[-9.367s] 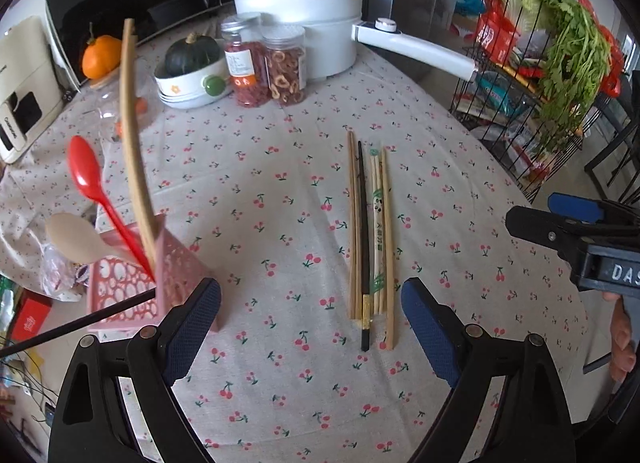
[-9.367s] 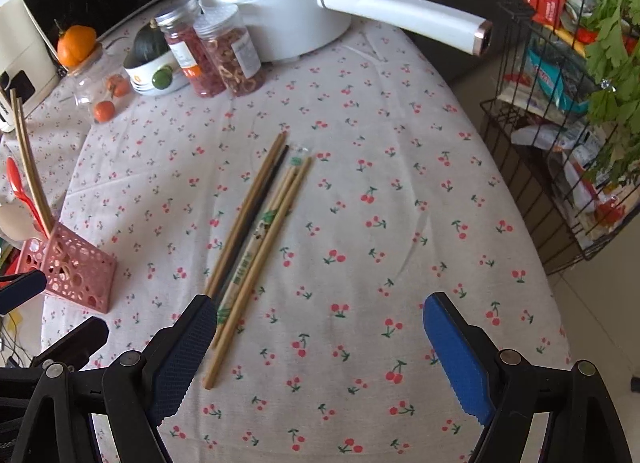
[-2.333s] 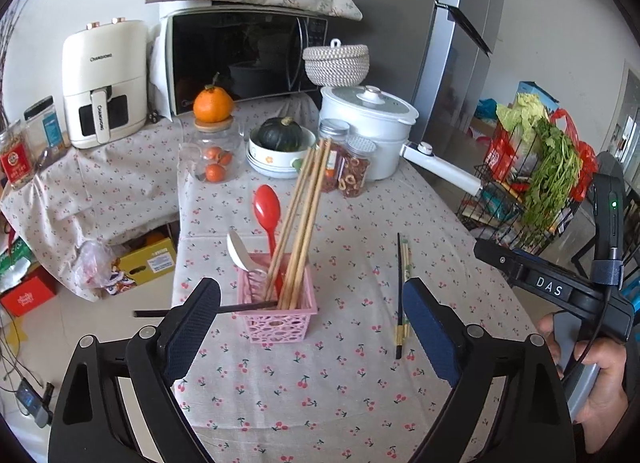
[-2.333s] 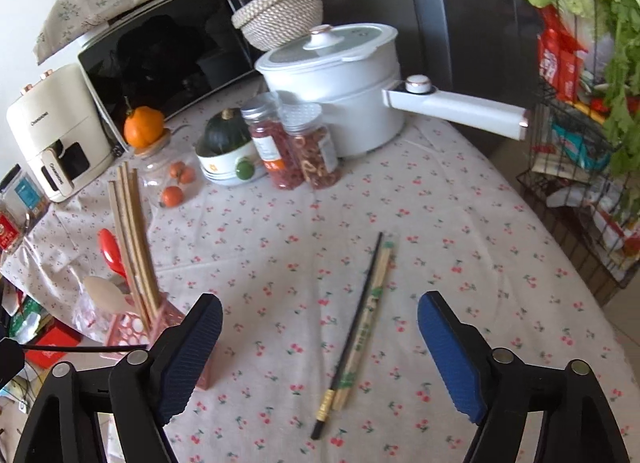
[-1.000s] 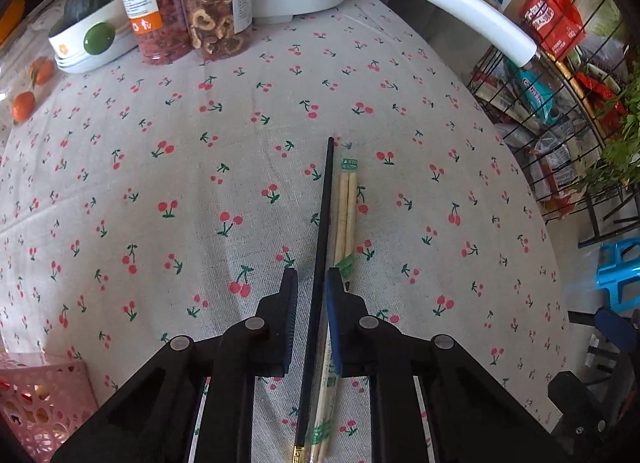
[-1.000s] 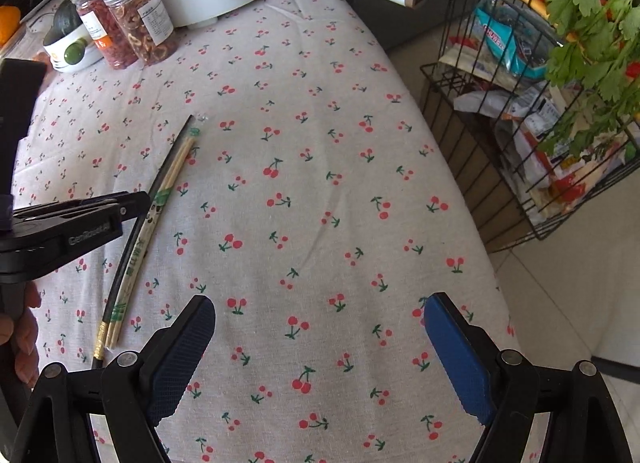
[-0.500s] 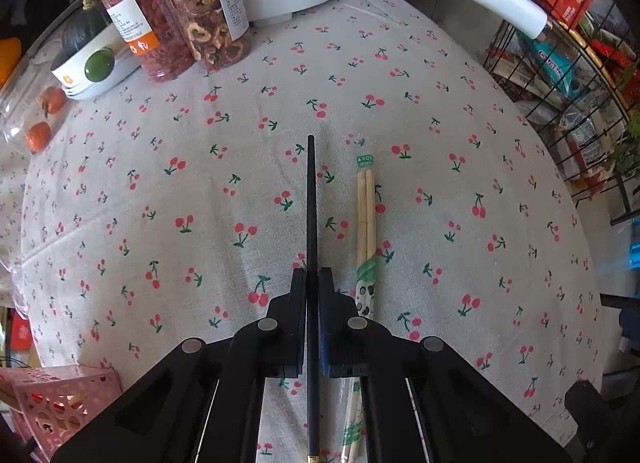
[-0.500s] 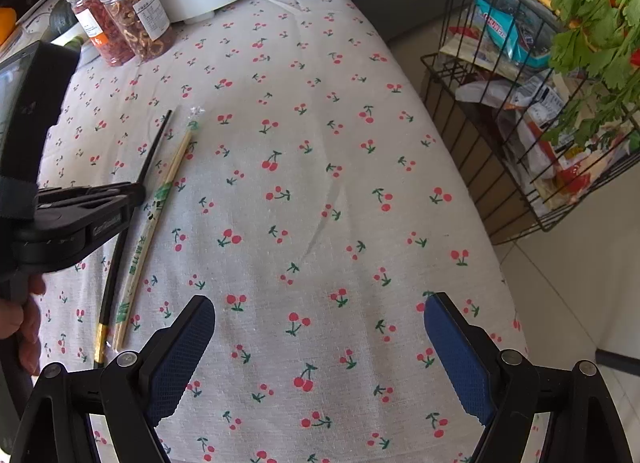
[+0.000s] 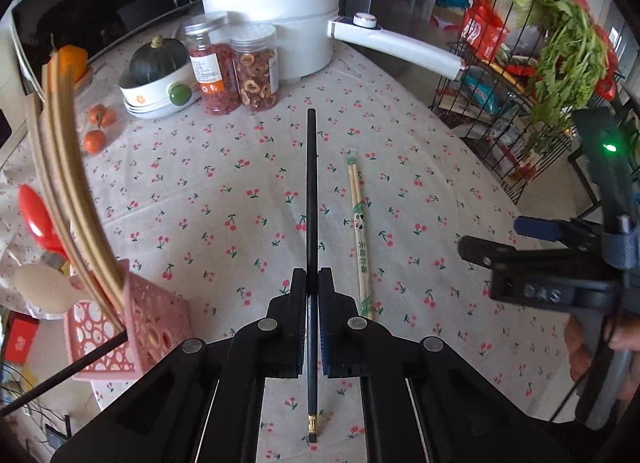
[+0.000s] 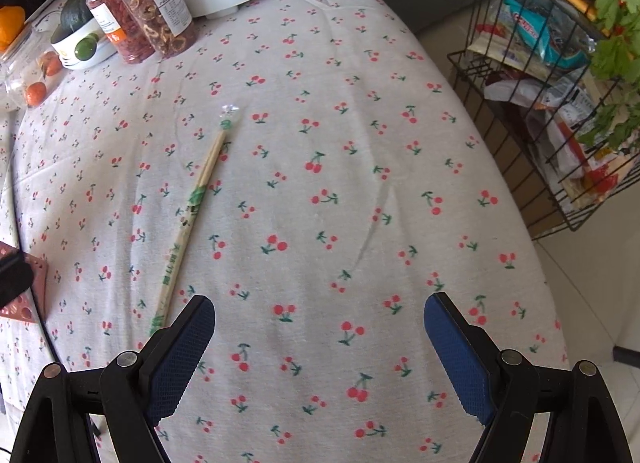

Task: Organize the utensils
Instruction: 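Grasp the paper-wrapped chopstick with the right tool while the left tool carries the black chopstick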

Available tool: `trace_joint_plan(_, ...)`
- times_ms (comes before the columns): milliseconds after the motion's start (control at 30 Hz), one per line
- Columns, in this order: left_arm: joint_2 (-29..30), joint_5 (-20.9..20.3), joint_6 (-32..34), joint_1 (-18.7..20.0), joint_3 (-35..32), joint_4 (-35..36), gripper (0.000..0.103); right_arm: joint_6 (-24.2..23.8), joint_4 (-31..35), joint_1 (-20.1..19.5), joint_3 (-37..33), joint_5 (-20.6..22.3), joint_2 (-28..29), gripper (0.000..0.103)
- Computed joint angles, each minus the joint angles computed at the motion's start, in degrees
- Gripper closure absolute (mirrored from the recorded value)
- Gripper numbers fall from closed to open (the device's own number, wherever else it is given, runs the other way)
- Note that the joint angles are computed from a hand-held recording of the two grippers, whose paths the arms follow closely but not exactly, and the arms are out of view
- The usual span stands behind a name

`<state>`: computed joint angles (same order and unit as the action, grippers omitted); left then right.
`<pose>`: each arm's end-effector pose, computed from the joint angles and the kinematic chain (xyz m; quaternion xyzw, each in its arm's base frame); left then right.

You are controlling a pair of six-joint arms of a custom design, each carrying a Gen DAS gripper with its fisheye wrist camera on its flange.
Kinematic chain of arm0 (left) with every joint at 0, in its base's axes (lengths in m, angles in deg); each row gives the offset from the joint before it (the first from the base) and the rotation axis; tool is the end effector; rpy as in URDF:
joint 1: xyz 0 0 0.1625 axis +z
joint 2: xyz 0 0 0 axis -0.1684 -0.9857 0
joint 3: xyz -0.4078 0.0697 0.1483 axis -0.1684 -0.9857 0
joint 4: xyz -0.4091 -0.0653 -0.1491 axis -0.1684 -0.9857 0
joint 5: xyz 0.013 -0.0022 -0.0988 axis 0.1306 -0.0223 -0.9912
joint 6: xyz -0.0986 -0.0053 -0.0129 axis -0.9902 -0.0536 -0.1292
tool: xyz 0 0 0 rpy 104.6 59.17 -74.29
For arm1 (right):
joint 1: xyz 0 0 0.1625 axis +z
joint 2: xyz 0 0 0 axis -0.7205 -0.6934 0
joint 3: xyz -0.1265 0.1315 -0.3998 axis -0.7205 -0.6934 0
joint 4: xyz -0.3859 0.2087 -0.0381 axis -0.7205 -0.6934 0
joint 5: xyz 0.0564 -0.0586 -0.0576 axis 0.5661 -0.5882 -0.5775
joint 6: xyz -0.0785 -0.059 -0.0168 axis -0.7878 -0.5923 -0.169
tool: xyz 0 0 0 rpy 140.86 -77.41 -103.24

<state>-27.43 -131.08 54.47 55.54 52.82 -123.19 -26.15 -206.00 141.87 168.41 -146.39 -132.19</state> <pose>-0.3423 -0.6284 0.1019 0.3007 0.9016 -0.1361 0.2796 0.1244 -0.5992 0.2663 -0.0498 -0.9060 0.2244 0.3553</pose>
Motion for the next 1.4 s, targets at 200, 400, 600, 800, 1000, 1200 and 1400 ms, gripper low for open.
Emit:
trace_joint_plan(200, -7.1, -0.7, 0.8, -1.4, 8.3, -6.8, 0.098, 0.5, -0.3, 0.1, -2.7, 2.7, 3.4, 0.014)
trace_joint_plan(400, -10.2, -1.2, -0.6, -0.3, 11.0, -8.5, 0.098, 1.8, -0.5, 0.0, -6.5, 3.6, 8.1, 0.014)
trace_joint_plan(600, -12.6, -2.6, 0.0, 0.2, 12.5, -9.3, 0.098, 0.8, -1.7, 0.2, -10.1, 3.0, 12.4, 0.021)
trace_joint_plan(800, -14.3, -3.0, 0.4, 0.5, 13.3, -9.4, 0.098, 0.6, -2.2, -0.1, -12.7, 1.8, 15.9, 0.043)
trace_joint_plan(1000, -15.8, -2.8, 0.3, 0.8, 14.1, -9.6, 0.098, -3.6, -5.9, 0.9, -14.2, -3.1, 19.1, 0.071)
trace_joint_plan(1200, -16.8, -1.7, 0.7, 0.9, 14.6, -10.6, 0.098, -4.3, -6.2, 0.4, -12.4, 2.3, 17.2, 0.095)
trace_joint_plan(1400, -19.0, -0.8, 2.8, -0.5, 16.5, -14.8, 0.098, -5.3, -14.6, 1.3, -6.6, 9.8, 11.3, 0.099)
